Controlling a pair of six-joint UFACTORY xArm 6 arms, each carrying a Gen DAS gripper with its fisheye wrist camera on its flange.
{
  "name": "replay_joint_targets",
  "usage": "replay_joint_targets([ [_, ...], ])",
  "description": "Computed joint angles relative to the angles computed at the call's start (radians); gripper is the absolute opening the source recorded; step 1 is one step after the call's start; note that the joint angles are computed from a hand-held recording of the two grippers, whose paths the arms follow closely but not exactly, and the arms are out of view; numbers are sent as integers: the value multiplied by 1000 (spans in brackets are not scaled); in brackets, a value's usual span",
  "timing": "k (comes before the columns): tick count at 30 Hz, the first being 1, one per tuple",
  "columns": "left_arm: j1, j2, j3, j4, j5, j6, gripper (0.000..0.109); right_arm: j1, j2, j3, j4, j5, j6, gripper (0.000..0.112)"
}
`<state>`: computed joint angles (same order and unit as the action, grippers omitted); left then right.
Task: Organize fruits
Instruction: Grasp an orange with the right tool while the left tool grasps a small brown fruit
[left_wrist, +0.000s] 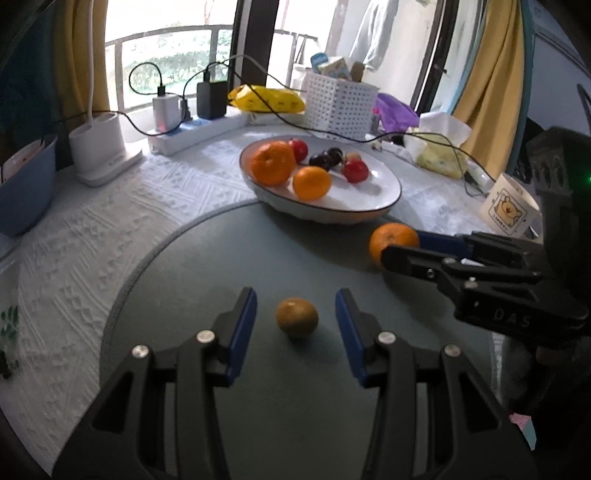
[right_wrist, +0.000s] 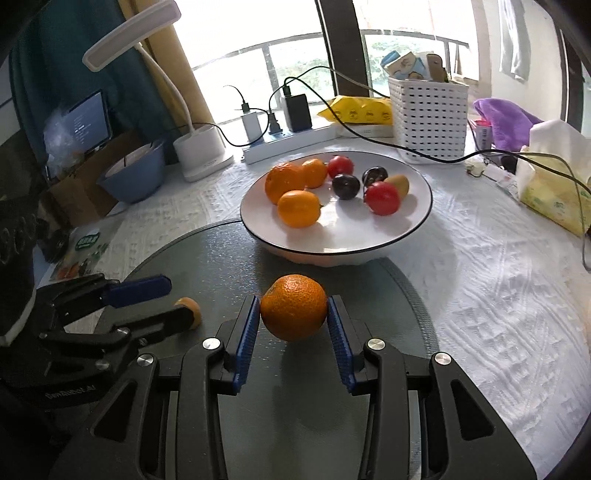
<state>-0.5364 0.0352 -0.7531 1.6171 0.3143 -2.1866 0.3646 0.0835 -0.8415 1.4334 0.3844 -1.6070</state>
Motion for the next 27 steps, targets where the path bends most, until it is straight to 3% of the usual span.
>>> replay_joint_targets([
  [10, 14, 44, -21, -130, -26, 150, 33, -3, 30, -19, -65, 4, 69, 41],
  [15, 11, 51, -28, -139, -26, 178, 26, 1, 57, -38, -125, -3, 143, 56],
  [19, 8, 53, -32, -128, -32, 177, 26, 2, 58, -40, -112, -4, 130, 56],
  [22, 3, 48, -32, -107, -33, 157, 26, 2, 60, -41, -109, -13, 132, 41],
  [27, -7, 26, -21, -72, -31, 121, 26, 12, 47, -28, -77, -25, 88, 41],
])
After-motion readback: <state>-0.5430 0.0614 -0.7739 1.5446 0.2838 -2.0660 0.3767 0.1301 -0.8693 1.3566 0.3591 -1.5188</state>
